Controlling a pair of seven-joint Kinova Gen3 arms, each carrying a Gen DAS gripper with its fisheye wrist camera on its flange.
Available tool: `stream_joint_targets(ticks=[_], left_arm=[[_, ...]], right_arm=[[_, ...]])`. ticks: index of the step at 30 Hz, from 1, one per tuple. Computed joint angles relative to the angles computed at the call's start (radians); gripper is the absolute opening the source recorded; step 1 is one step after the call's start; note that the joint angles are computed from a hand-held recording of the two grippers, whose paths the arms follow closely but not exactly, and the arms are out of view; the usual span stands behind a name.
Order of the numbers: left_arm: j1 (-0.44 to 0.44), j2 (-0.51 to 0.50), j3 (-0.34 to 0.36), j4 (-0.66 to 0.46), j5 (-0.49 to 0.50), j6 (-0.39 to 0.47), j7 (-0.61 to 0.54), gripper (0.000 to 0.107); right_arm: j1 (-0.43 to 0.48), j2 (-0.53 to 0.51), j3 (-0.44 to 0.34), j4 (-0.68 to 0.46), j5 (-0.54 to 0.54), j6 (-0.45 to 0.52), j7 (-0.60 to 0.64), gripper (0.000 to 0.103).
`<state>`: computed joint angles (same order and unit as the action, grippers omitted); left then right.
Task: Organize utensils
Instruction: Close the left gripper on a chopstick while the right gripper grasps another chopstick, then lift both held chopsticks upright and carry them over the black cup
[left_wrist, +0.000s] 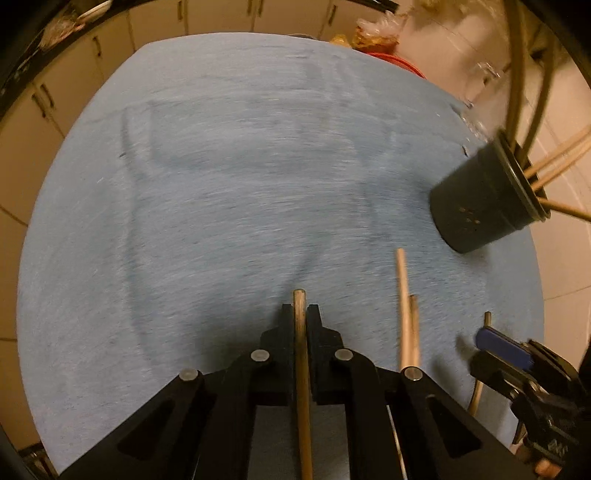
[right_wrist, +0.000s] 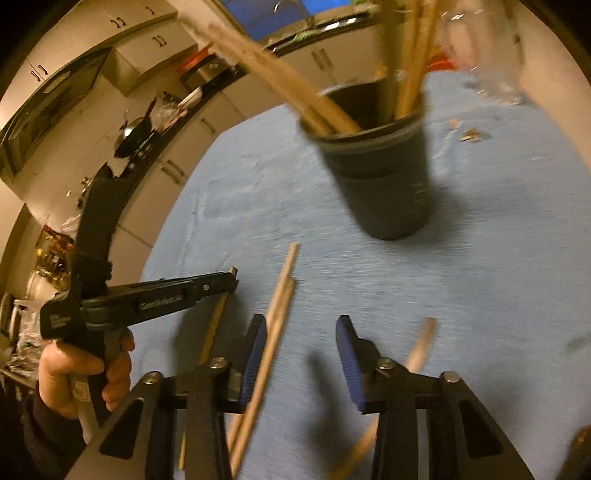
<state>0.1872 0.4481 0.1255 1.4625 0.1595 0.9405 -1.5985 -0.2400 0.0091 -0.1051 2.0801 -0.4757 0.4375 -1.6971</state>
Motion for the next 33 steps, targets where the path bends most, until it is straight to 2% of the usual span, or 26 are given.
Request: stream_joint_targets(ticks=[2, 4, 9, 14, 16, 18, 20, 25, 27, 30, 33], left_arm=[[-0.009, -0.025, -0.005, 0.032, 0.004, -0.012, 0.0, 0.007], [-0.032, -0.037, 0.004, 0.051, 0.029, -0.02, -0.023, 0.008], [-0.052, -0.06, 0.009, 0.09, 0.059, -0.052, -0.062, 0.008], [-0.071, -0.089, 0.006, 0.119, 0.077, -0.051, -0.093, 0.008], [-0.063, -0.089, 0.001, 0.118, 0.071, -0.05, -0.085, 0.008], [-0.056, -0.088, -0.003, 0.11, 0.06, -0.04, -0.076, 0.008], [-0.039, -0.064, -0.005, 0.078, 0.045, -0.027, -0.056, 0.008], [-0.08, -0.028, 0.009, 0.022, 0.096, 0.041, -0.07, 0.008], [-0.113, -0.012, 0.017, 0.002, 0.146, 0.069, -0.084, 0.01], [-0.117, -0.006, 0.013, -0.005, 0.163, 0.066, -0.083, 0.013], [-0.083, -0.005, -0.001, -0.018, 0.125, 0.055, -0.056, 0.013]], right_arm=[[-0.052, 0.051, 0.047, -0.046, -0.017, 0.032, 0.012, 0.036], [-0.144, 0.094, 0.12, -0.084, 0.031, 0.044, -0.042, 0.034], [-0.376, 0.177, 0.31, -0.183, 0.235, 0.117, -0.24, 0.02], [-0.608, 0.229, 0.483, -0.261, 0.438, 0.203, -0.417, 0.017], [-0.676, 0.266, 0.524, -0.308, 0.519, 0.253, -0.464, 0.017], [-0.676, 0.295, 0.492, -0.351, 0.601, 0.296, -0.504, 0.014], [-0.609, 0.294, 0.405, -0.361, 0.637, 0.301, -0.53, 0.012], [-0.382, 0.217, 0.206, -0.267, 0.556, 0.172, -0.482, 0.009], [-0.338, 0.194, 0.144, -0.247, 0.603, 0.156, -0.521, 0.008], [-0.239, 0.158, 0.015, -0.224, 0.667, 0.132, -0.579, 0.008], [-0.23, 0.127, -0.009, -0.207, 0.696, 0.117, -0.609, 0.008]])
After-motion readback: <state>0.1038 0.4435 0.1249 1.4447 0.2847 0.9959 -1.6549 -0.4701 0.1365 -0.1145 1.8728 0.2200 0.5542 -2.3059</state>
